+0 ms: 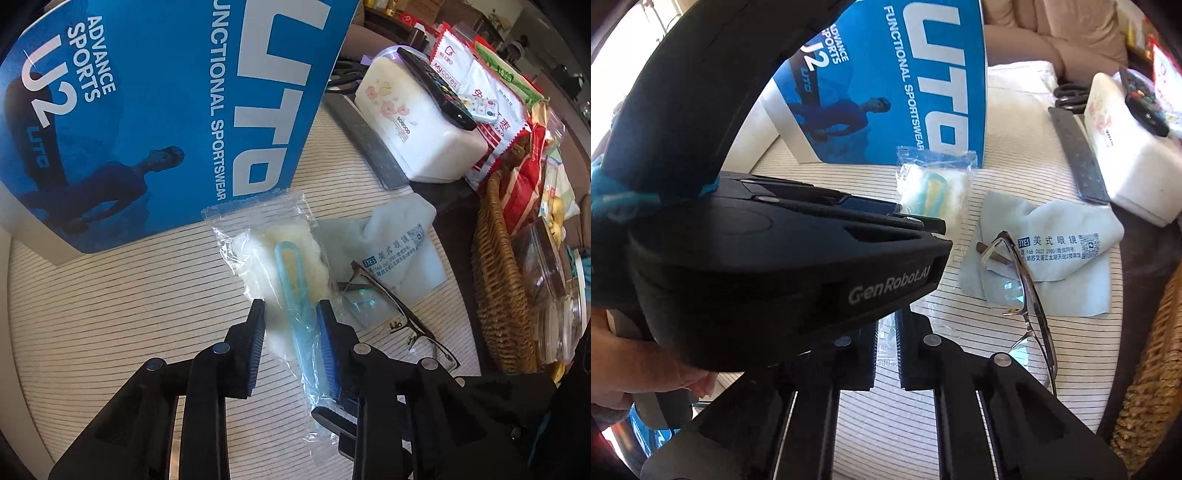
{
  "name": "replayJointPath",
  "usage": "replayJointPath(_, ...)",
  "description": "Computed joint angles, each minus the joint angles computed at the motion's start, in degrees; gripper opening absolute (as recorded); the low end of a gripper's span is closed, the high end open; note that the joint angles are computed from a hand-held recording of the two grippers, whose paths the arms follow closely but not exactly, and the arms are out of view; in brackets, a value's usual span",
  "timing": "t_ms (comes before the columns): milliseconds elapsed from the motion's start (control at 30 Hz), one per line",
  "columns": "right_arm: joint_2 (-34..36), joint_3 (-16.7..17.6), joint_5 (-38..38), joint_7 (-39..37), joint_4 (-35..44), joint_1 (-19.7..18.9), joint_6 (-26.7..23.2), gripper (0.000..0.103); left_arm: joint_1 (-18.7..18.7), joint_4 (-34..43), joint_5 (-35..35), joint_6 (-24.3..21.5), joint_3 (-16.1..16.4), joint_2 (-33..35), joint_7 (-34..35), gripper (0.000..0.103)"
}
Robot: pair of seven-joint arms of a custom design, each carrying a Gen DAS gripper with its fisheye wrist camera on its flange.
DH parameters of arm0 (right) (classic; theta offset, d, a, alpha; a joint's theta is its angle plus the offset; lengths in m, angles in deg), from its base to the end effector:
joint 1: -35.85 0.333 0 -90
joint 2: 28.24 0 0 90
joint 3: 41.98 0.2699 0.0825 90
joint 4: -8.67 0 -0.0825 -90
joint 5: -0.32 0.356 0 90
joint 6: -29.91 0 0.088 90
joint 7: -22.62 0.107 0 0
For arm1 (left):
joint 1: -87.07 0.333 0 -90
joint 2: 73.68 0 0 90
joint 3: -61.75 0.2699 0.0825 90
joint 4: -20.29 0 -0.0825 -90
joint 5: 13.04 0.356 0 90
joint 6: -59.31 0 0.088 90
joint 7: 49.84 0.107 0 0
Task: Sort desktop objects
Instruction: 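Lift the wrapped pack with the left gripper and carry it into the tray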
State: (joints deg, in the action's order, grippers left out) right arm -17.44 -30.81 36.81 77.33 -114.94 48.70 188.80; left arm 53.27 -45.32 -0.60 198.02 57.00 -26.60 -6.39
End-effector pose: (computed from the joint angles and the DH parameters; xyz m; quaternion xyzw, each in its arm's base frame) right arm 0.5246 0.2036 0.3265 -0.8206 0.5015 -0.0336 0.2721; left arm 0.5916 -0.4448 0.3389 -0.7045 0.6701 -0.2228 0.0712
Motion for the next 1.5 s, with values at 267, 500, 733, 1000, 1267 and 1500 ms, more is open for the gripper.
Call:
replayJointPath(267, -7.6, -1.4, -1.2, 1.0, -3.9, 3.2, -1.9, 0.005, -0.2, -17.0, 3.0, 6.1, 0.3, -13.5, -3.9, 0.027)
replayJointPath(500, -14.6, -2.7, -4.0, 4.5, -6.2, 9.4, -2.6, 0.005, 1.7, -35.7, 8.9, 10.6, -0.9, -30.3, -11.2, 0.025)
replayJointPath(733, -15.2, -2.0, -10.7, 11.8, -1.5, 15.3, -2.9, 0.005, 7.5, -55.3, 12.9, 12.8, -3.9, -50.6, -16.8, 0.025)
replayJointPath(1000, -6.4, 2.0, -16.2, 20.8, 11.1, 20.0, -4.8, 0.005, 14.0, -74.7, 7.3, 13.6, -4.0, -71.0, -12.8, 0.025)
replayJointPath(1267, 8.5, 5.7, -22.3, 28.7, 26.0, 22.3, -6.8, 0.006, 19.2, -86.8, -0.4, 17.1, -2.3, -78.9, -4.8, 0.025)
replayJointPath(1500, 19.6, 5.2, -29.5, 34.9, 36.8, 24.2, -10.5, 0.005, 21.5, -89.3, -7.6, 22.4, -1.0, -73.6, 3.6, 0.019)
